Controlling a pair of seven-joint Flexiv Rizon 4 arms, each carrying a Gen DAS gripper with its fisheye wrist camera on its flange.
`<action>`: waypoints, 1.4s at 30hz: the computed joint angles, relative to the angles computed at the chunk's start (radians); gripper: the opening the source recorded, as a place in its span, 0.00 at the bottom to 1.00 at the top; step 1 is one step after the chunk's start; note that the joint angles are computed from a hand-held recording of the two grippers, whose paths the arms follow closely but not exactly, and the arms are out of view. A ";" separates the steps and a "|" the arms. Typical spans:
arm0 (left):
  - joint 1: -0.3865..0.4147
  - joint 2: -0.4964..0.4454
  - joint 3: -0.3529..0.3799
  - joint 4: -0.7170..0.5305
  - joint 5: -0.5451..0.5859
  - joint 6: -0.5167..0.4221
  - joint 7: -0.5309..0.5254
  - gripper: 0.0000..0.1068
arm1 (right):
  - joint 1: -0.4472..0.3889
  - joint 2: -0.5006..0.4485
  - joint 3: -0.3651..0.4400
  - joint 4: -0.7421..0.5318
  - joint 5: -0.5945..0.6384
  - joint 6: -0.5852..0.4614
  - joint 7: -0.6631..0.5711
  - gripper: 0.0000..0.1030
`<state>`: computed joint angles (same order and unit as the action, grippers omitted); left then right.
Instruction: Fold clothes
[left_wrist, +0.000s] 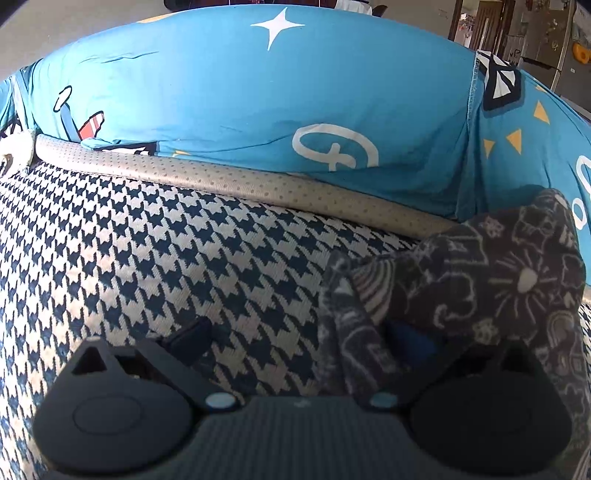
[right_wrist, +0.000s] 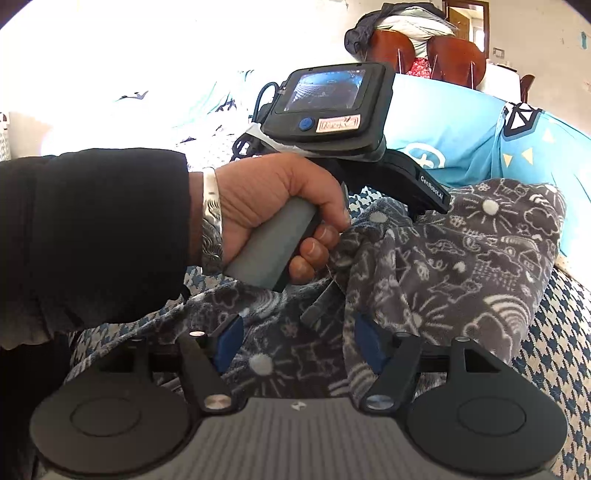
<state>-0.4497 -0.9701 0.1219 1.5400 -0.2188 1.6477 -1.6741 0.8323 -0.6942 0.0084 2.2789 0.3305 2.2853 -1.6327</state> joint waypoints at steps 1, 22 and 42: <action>-0.006 0.002 0.008 0.001 -0.001 -0.003 -0.002 0.96 | 0.004 0.006 -0.001 0.006 0.004 0.000 -0.003 0.65; -0.084 0.235 0.061 0.297 0.084 0.091 0.035 0.96 | 0.282 0.087 -0.143 0.066 0.450 0.024 -0.205 0.70; -0.172 0.212 0.123 0.362 -0.101 0.118 0.124 0.96 | 0.192 0.159 -0.016 0.082 0.791 0.015 -0.256 0.74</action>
